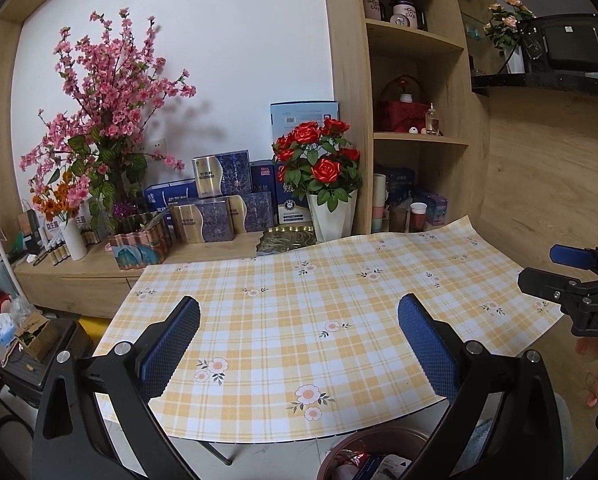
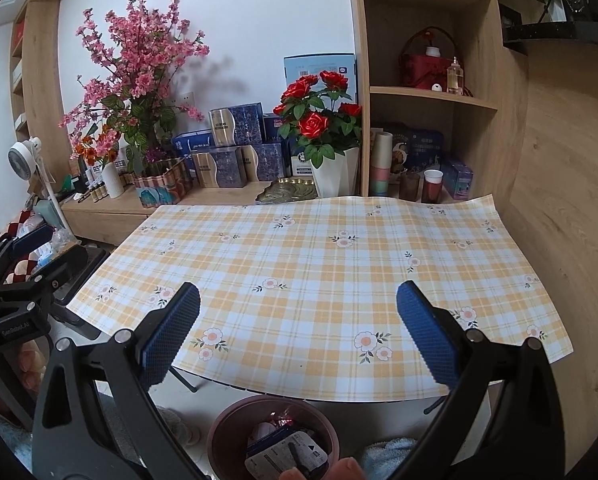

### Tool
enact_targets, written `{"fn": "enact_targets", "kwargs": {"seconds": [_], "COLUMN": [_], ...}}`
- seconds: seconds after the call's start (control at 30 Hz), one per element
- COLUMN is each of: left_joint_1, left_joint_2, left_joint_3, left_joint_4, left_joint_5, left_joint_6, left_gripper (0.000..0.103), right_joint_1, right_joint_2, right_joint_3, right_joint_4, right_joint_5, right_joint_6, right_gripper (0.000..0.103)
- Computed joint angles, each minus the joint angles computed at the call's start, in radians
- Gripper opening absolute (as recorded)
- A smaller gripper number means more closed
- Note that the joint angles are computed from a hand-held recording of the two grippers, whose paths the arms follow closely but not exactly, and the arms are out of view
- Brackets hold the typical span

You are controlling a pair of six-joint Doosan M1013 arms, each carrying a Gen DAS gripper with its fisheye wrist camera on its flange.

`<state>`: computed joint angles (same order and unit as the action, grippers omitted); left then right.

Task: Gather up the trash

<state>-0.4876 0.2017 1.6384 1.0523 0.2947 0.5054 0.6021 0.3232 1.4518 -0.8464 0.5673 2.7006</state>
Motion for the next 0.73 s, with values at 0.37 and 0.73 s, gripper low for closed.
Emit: {"fn": "enact_targets", "kwargs": {"seconds": [0.37, 0.73], "left_joint_1": [0.006, -0.003], "left_joint_2": [-0.001, 0.004], "left_joint_3": [-0.002, -0.006], "left_joint_4": [-0.065, 0.007], "left_joint_5": [-0.011, 0.03], "left_joint_6": [0.047, -0.007], "left_gripper": [0.097, 0.097], "right_joint_1": [0.004, 0.003], "right_joint_2": [0.001, 0.006], "right_joint_3": [-0.003, -0.011], "right_joint_4": [0.004, 0.027], "right_joint_5": [0.0, 0.007], "right_joint_6": [-0.009, -0.032], "right_gripper": [0.097, 0.097]}}
